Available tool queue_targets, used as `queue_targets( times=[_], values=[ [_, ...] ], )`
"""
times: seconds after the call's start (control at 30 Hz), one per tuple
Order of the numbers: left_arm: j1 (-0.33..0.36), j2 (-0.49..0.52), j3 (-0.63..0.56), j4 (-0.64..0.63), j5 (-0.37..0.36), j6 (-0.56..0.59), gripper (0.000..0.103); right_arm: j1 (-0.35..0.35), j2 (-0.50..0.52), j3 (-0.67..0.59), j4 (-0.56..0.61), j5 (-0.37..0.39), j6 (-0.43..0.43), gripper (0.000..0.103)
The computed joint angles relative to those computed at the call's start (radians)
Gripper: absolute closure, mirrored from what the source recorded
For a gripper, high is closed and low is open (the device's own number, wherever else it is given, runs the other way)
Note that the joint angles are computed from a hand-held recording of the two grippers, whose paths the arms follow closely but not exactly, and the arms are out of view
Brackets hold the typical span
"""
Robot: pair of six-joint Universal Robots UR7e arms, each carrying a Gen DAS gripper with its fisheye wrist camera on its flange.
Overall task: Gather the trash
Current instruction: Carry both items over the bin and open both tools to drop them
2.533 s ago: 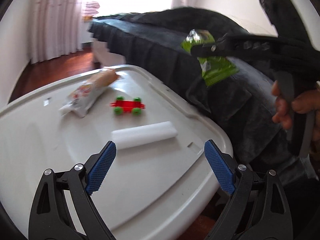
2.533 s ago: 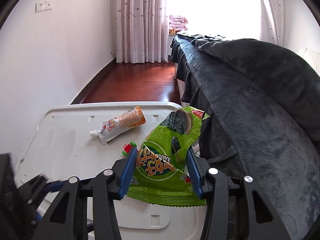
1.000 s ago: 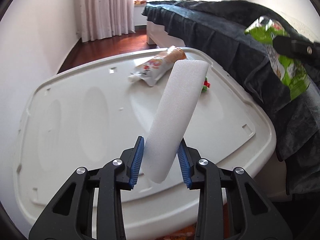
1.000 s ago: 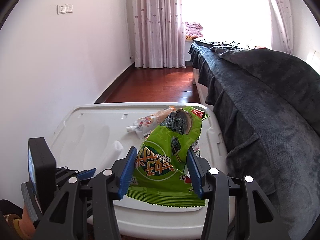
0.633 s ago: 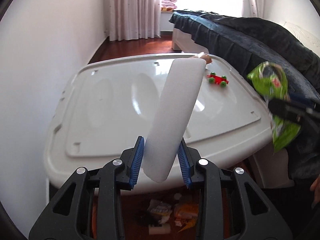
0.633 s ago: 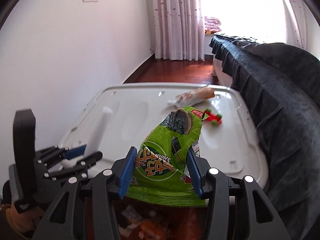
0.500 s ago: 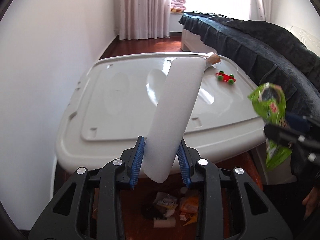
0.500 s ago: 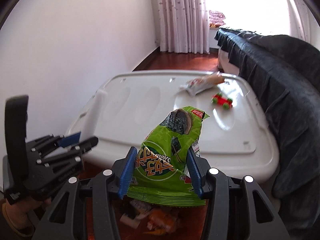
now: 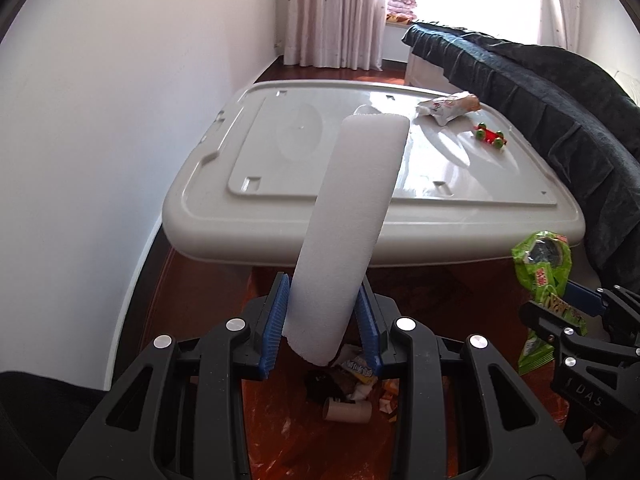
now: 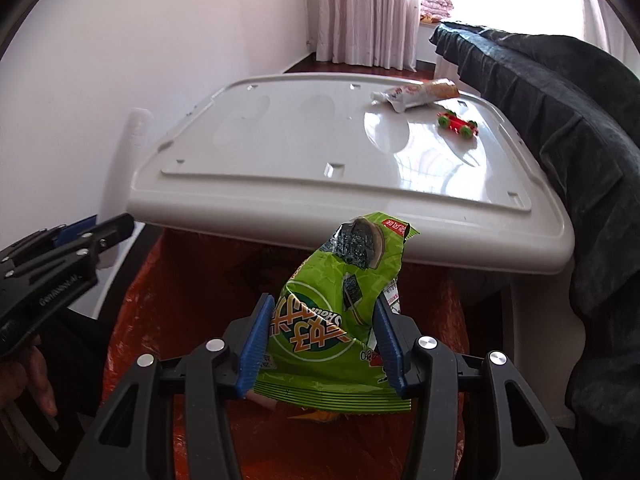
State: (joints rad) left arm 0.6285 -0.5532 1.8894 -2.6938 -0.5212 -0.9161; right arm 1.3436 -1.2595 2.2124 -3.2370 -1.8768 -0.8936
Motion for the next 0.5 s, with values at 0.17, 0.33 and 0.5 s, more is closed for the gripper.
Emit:
queue_targets(
  times=[0.17, 0.33, 0.5],
  values=[
    [0.012, 0.013, 0.015, 0.017, -0.037, -0.047, 0.07, -0.021, 0.028, 0.012, -0.015, -0.044, -0.006, 0.054],
    [0.022, 0.041, 0.003, 0.03, -0.092, -0.05, 0.07, -0.04, 0.053, 0.012, 0.004, -0.083, 0.007, 0.054],
    [0.028, 0.068, -0.01, 0.024, -0.142, -0.043, 0.07, -0.051, 0.065, 0.007, 0.015, -0.103, 0.021, 0.054]
  ],
)
